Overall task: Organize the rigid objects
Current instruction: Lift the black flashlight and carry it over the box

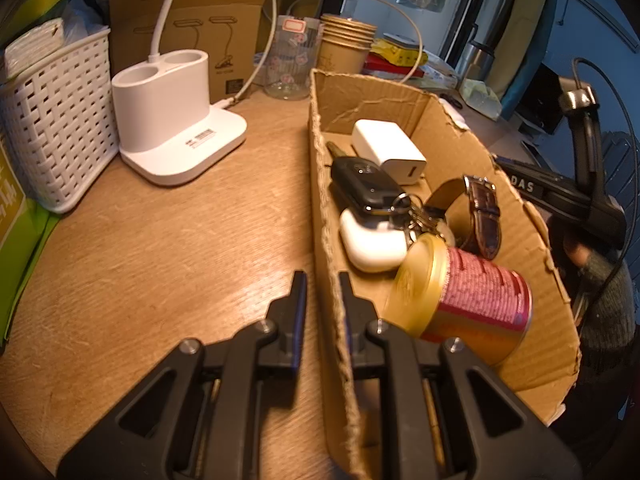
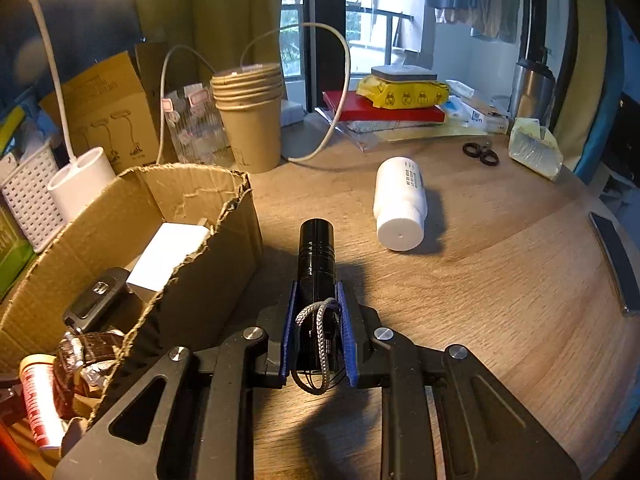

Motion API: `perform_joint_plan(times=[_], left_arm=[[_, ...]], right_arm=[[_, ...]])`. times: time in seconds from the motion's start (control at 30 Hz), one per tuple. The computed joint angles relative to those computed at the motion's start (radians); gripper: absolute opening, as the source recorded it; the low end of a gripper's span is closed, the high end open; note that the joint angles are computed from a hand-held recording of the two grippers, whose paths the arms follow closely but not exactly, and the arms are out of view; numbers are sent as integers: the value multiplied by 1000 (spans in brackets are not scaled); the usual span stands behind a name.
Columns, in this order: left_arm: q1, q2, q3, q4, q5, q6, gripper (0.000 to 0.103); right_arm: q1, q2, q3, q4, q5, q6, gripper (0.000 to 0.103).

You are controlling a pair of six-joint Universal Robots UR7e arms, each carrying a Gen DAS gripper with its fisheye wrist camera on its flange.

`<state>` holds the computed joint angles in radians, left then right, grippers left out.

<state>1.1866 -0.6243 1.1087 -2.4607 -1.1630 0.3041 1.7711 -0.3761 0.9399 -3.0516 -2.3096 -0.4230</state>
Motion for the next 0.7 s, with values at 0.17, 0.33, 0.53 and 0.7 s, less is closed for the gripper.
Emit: perform_joint_plan(times=[0.17, 0.33, 0.53, 0.7], left_arm=[[0, 0, 0, 0, 0, 0, 16], [0, 0, 0, 0, 0, 0, 16], [0, 0, -1, 0, 0, 0, 16], [0, 0, -1, 0, 0, 0, 16]], right_arm=[[13, -6, 9, -28, 4, -26, 22], [34, -21, 37, -77, 17, -54, 22], [59, -43, 68, -115, 58, -78, 22], [83, -32, 63, -116, 87, -106, 22]])
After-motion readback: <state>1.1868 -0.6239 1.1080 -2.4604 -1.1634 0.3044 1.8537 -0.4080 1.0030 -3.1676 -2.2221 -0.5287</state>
